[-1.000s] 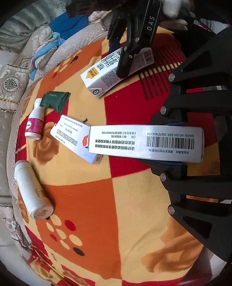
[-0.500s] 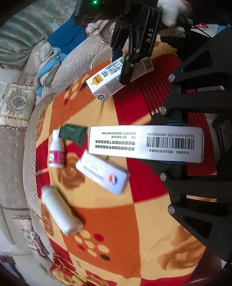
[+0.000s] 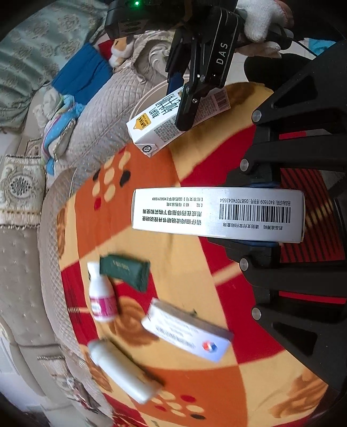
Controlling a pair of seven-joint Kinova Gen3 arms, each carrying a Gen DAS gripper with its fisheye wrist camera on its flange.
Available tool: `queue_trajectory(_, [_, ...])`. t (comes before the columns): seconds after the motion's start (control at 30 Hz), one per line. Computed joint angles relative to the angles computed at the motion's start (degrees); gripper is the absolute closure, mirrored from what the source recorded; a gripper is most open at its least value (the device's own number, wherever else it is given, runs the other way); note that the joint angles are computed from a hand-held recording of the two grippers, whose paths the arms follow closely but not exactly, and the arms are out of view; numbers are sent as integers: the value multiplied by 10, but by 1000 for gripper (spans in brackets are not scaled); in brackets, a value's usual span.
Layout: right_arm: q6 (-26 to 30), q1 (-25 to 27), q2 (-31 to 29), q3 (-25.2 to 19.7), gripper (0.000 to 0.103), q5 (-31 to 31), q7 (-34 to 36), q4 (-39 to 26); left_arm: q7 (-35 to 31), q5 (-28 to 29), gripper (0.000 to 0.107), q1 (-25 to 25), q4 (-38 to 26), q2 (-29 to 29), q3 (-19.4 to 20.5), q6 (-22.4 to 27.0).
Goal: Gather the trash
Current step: 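Carry barcode box and milk carton to the beige bin and open both tools over it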
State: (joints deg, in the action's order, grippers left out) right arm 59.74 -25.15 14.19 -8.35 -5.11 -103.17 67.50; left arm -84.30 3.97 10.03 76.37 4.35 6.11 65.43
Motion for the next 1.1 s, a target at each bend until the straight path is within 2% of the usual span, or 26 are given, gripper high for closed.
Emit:
queue_trajectory(0.6, [-24, 108, -47, 35, 51, -43, 9, 97, 30, -34, 83, 95, -135, 116, 24, 21])
queue_trajectory(1.0, [-30, 176, -28, 57, 51, -68, 3, 139, 13, 28, 83, 123, -257, 220, 36, 50])
queue_trajectory(1.1, [-30, 186, -18, 59, 51, -72, -3, 143, 20, 29, 82, 136, -278, 240, 31, 51])
